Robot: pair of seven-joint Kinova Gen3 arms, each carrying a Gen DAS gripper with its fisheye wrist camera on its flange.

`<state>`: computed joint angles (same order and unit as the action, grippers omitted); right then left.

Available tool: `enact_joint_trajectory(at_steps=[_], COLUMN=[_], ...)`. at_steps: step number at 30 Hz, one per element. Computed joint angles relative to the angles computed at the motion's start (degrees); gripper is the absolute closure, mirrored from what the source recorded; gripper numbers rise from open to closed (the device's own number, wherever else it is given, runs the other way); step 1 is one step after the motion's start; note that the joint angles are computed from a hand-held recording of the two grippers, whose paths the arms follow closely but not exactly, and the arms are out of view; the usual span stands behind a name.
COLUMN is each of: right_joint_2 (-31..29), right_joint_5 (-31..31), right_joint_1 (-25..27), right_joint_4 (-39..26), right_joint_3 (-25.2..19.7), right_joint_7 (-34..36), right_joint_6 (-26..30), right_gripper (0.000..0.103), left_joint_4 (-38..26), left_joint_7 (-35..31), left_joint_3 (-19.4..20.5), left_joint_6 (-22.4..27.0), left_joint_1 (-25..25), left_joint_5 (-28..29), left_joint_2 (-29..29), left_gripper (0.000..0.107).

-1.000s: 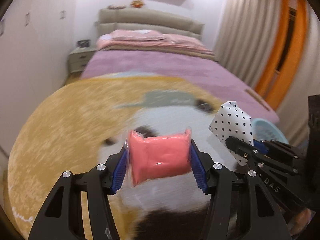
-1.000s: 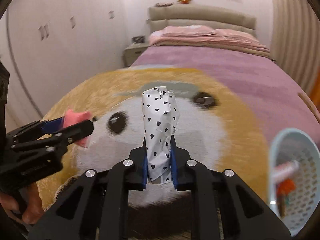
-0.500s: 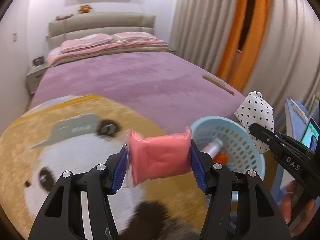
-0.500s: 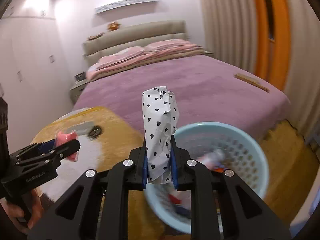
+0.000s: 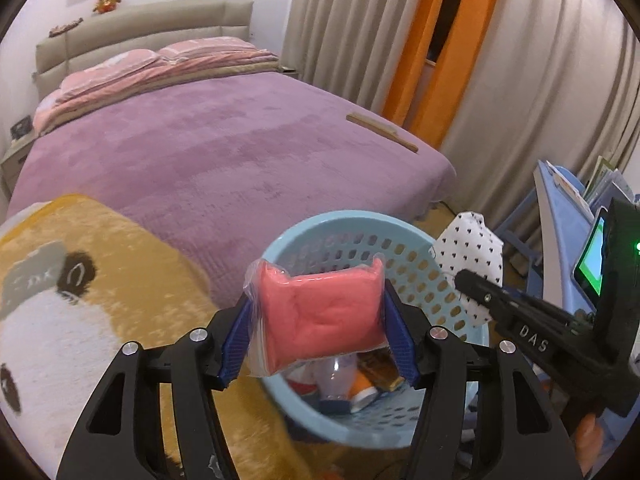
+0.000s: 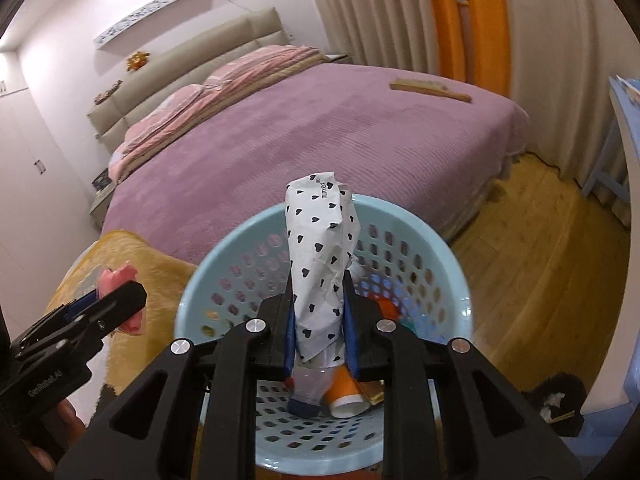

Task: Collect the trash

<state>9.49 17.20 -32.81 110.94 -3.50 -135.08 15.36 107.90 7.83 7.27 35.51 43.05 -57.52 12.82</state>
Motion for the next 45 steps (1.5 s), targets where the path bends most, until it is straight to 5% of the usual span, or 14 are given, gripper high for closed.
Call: enact_joint_trajectory(at_steps=[3, 7, 12, 15, 17, 23, 31, 34, 39, 45], right_joint_2=[1.36, 1.26, -0.62, -1.50, -2.85, -7.90, -10.67, -10.63, -8.98, -6.87], right_joint_5=[-4.46, 1.22, 12.61, 19.60, 24.26, 37.27, 53.04, 58.39, 67.44, 71.23], right_joint_1=[7.96, 17.51, 24.36, 28.00, 26.36, 10.98, -6.74, -9.02, -15.92, -19.73], right_joint_4=[-0.49, 0.54, 2.06, 2.70, 3.49, 6.30, 7.62, 8.36, 9.97, 11.00], right_joint_3=[-7.07, -17.24, -26.93, -32.85, -33.10, -22.48, -17.89, -20.66, -21.27, -21.06], right_joint_7=[4.32, -1.84, -12.48, -18.79, -23.45, -37.43, -56.07, -63.06, -74.07, -79.97], right_joint_6=[0.18, -0.46, -0.97, -0.88, -0.90, -1.77, 10.25, 15.85, 25.84, 32.22], right_gripper=[0.081, 0.042, 0.040, 0.040, 0.039, 0.030, 0.026, 0.026, 0.026, 0.026], left_joint_4=[0.18, 2.62, 7.45, 10.34, 11.46, 13.16, 14.61, 16.18, 18.07, 18.21], left_joint_7=[-0.05, 4.60, 12.13, 18.92, 20.78, 23.02, 32.99, 38.89, 43.99, 44.44], left_joint_3=[5.23, 15.85, 29.12, 34.10, 32.43, 24.94, 17.74, 21.23, 19.22, 17.59], left_joint_6=[-1.78, -0.37, 4.69, 11.68, 16.34, 30.32, 48.96, 54.38, 56.95, 57.90], left_joint_1=[-5.47, -14.10, -23.14, -23.56, -19.04, -3.12, 17.06, 17.94, 21.35, 23.50], left_joint_5=[-0.97, -4.56, -9.81, -12.56, -12.33, -9.54, -5.53, -4.18, -3.67, -2.79], left_joint_2=[0.48, -0.31, -4.08, -6.98, -8.69, -12.20, -8.94, -6.11, -1.97, 0.07], left_gripper=[0.036, 0.026, 0.021, 0.017, 0.016, 0.012, 0.012, 0.012, 0.012, 0.012])
